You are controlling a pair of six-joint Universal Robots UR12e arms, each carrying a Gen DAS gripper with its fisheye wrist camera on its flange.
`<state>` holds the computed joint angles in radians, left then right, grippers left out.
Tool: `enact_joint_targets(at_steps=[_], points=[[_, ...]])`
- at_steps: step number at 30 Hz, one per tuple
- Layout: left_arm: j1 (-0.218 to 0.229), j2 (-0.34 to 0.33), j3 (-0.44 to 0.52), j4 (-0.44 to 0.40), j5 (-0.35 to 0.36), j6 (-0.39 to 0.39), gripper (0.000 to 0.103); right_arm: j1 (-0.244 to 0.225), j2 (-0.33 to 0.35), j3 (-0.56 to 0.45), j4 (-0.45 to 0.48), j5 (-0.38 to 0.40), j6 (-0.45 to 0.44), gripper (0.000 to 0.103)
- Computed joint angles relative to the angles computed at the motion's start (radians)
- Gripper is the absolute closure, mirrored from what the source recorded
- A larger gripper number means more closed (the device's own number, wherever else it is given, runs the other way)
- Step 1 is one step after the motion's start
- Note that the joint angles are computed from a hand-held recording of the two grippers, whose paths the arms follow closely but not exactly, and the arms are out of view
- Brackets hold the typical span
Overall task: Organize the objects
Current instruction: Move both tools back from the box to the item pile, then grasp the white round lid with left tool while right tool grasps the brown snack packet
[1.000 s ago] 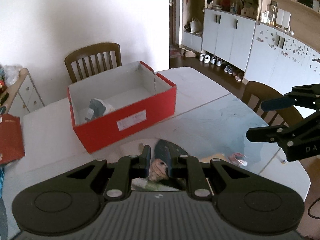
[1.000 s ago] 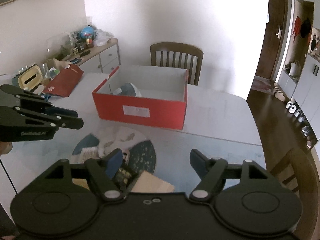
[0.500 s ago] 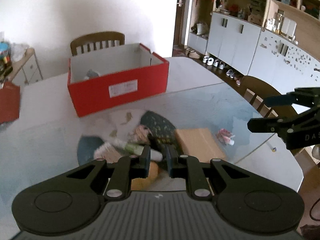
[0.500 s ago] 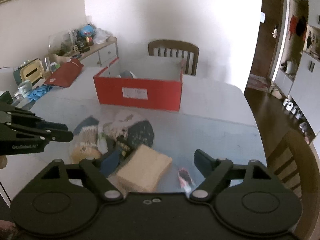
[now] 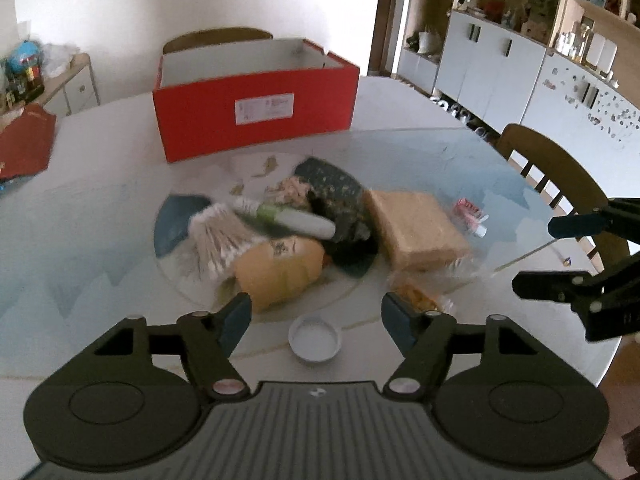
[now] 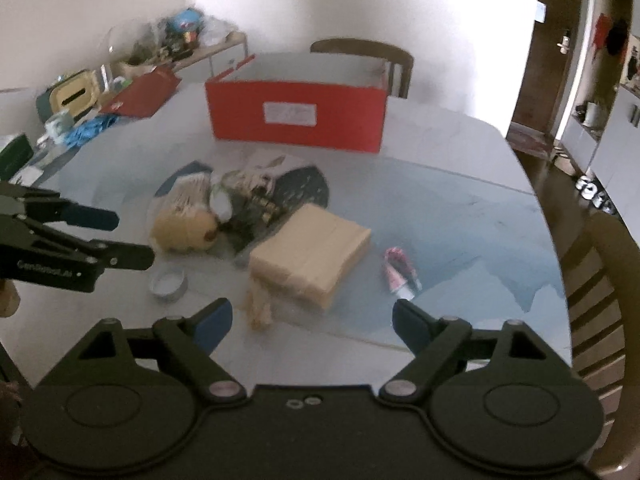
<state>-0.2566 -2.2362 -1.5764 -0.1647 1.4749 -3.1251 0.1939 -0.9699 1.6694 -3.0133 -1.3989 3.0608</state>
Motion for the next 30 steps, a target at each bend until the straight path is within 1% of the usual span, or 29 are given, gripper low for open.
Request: enact_joint_targets(at_steps=[3,6,8,9,10,13,16,18,20,22,26,29,30], points=[[0.0,-0.01,-0.004,0.012,0.001,-0.007,0.022,0.005,0.008,-0.003,0.017,0.009,-0.021,0.016],[0.002,-0.02,-0.005,0.013,-0.003,-0.024,0.02,0.011,0.018,-0.011,0.041,0.014,-0.042,0.016],[0.001,-0.029,0.0,0.003,0.008,-0.032,0.012,0.014,0.026,-0.019,0.057,0.018,-0.061,0.017],[-0.001,-0.034,0.002,0.002,0.021,-0.035,0.004,0.015,0.03,-0.024,0.064,0.025,-0.068,0.017],[-0.002,-0.039,0.003,0.004,0.028,-0.04,0.0,0.017,0.034,-0.028,0.069,0.031,-0.072,0.017],[0.0,-0.049,0.004,0.012,0.017,-0.038,0.0,0.021,0.049,-0.039,0.07,0.042,-0.071,0.018],[-0.003,-0.059,0.002,0.033,0.035,-0.018,0.0,0.025,0.063,-0.053,0.081,0.042,-0.062,0.019],[-0.005,-0.063,0.005,0.026,0.046,-0.014,0.0,0.027,0.071,-0.062,0.097,0.038,-0.06,0.019],[-0.004,-0.066,0.009,0.018,0.044,-0.007,0.0,0.029,0.078,-0.07,0.114,0.028,-0.064,0.022],[-0.007,-0.07,0.011,0.027,0.058,0.005,0.0,0.031,0.082,-0.075,0.123,0.017,-0.066,0.025],[-0.006,-0.075,0.014,0.027,0.059,0.008,0.0,0.037,0.087,-0.083,0.13,0.002,-0.041,0.026],[-0.006,-0.075,0.015,0.023,0.069,0.008,0.0,0.031,0.073,-0.066,0.137,0.011,0.021,0.029],[-0.004,-0.075,0.014,0.024,0.066,0.008,0.0,0.029,0.068,-0.058,0.137,0.017,0.026,0.029]])
